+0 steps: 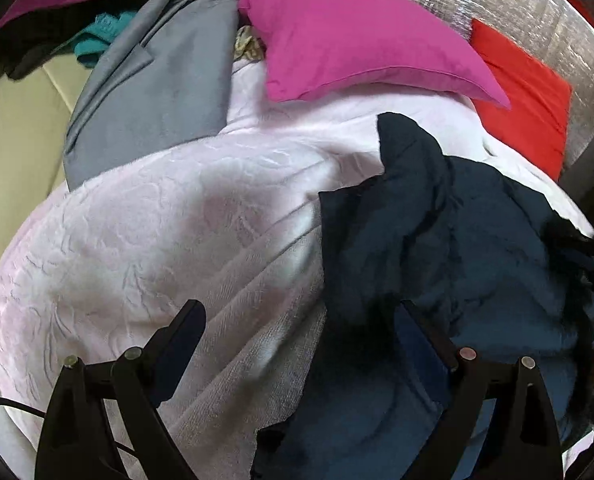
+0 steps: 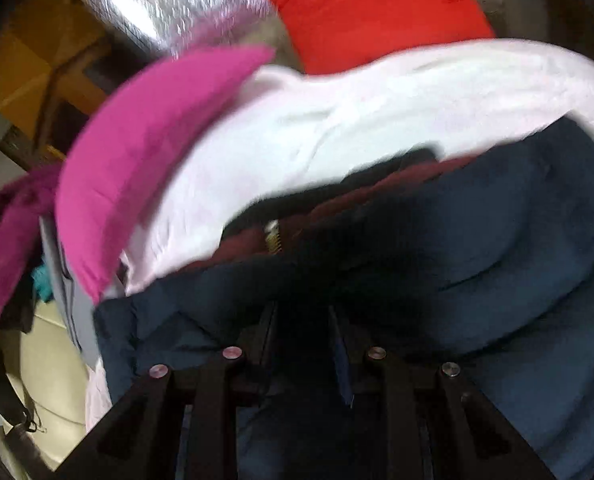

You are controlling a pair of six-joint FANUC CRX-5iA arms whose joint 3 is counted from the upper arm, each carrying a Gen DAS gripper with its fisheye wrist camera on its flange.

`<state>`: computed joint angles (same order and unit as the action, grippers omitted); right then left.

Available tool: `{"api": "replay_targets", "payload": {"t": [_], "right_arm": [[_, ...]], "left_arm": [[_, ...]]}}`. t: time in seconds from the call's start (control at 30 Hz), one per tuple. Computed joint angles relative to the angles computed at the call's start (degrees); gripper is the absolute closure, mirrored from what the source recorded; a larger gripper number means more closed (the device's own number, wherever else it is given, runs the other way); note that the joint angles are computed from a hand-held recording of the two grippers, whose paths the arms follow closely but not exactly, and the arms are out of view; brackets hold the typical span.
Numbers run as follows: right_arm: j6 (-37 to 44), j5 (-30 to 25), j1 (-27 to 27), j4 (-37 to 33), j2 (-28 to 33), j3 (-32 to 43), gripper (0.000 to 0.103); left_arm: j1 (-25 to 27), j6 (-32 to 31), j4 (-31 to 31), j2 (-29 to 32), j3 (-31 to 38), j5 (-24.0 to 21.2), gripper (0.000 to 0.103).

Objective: Fold large clothes

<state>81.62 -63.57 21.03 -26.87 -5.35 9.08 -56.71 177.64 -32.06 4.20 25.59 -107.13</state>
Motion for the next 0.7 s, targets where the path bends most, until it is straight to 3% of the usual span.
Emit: {"api": "replay_targets", "payload": {"t": [0.1, 0.23, 0.3, 0.4, 0.47, 0.57, 0.7], "right_arm": [[-1.36, 3.33, -2.5, 3.34, -2.15, -1.78, 0.072], [-6.44, 1.9, -6.23, 8.68, 0.38, -2.33, 0.052], [-3.35, -1.47, -9.26, 4.89, 2.35, -1.05, 0.054], [-2.71, 0.73, -9.59, 4.47, -1.42, -3.7, 0.052], [-0.14, 1.47, -11.41, 0.57, -4.03, -4.73, 0.044], [4.76, 1.27, -12.74, -2.41, -8.37, -6.63, 0.043], [13.48, -1.36, -21.16, -9.76, -14.46, -10.25, 0.039]], "left_arm": [[0.11, 1.35, 0.6, -0.48, -0.74, -0.01, 0.007], [0.78, 2.08, 2.09, -1.0, -2.13, 0.74, 0.007], [1.17, 2.06, 3.02, -1.11, -2.77, 1.49, 0.007], [0.98, 1.21, 2.92, -0.3, -1.79, 0.35, 0.007], [0.45, 1.28, 2.27, -0.25, -1.22, -0.21, 0.007], [-0.91, 0.97, 0.67, 0.02, 0.05, -1.45, 0.007], [-1.58, 1.55, 0.63, -0.13, 0.2, -1.8, 0.007]]}}
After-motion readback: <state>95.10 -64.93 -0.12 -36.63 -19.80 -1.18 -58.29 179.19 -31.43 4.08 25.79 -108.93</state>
